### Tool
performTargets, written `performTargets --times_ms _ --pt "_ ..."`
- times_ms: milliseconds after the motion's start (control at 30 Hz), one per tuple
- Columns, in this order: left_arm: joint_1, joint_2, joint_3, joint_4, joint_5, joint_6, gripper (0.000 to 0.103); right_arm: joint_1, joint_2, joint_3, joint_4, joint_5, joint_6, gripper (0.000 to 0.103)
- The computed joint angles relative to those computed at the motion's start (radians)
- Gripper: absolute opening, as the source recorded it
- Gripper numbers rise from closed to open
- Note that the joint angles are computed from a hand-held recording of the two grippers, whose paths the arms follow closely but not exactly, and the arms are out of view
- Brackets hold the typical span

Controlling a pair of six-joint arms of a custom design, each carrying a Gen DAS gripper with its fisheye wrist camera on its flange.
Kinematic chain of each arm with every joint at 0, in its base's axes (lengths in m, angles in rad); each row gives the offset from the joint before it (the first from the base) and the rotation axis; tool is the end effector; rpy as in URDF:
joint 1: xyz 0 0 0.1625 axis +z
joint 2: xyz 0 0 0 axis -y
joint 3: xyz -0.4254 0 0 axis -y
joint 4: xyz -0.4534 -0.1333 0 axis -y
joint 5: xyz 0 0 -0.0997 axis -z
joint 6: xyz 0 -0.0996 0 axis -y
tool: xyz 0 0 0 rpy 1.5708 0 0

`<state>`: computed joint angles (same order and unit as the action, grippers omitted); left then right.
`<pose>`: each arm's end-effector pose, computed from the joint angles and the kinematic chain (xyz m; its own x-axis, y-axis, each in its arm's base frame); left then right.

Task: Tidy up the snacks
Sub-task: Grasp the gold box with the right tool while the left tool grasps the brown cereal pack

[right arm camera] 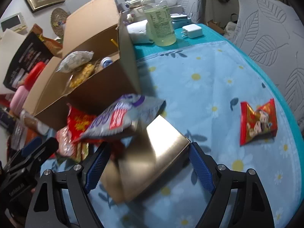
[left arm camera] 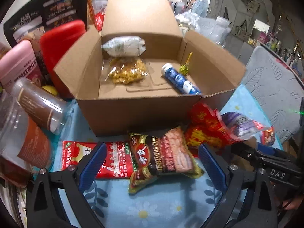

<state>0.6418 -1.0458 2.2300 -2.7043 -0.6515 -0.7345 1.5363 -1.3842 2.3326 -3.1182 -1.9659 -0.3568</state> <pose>-0.2578 -0.4580 0.0453 -0.7816 -0.0223 -0.6234 0.3721 0.7854 -0.4946 0.0784 -0.4804 0.1924 -0.8672 -0.0552 0.4948 -0.2929 0.8603 -0.4173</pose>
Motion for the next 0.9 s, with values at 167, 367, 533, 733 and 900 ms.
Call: performTargets --times_ms 167,367,533,733,900 --pt "0.050 0.021 -0.024 0.016 -0.065 0.016 0.098 0.004 0.049 -0.012 -0.008 -0.047 -0.030 0.081" --pt "0.058 0.063 -0.044 0.014 -0.053 0.062 0.098 0.000 0.038 0.027 -0.090 -0.048 -0.130 0.069" --pt "0.033 0.045 -0.028 0.037 -0.063 0.012 0.074 0.008 0.038 0.060 -0.183 -0.073 -0.191 0.056" --pt "-0.003 0.013 0.008 0.054 -0.124 -0.037 0.063 0.036 0.055 0.096 -0.270 -0.127 -0.293 0.043" --pt "-0.045 -0.025 0.050 0.074 -0.169 -0.074 0.062 0.032 0.004 0.142 -0.238 -0.095 -0.310 0.043"
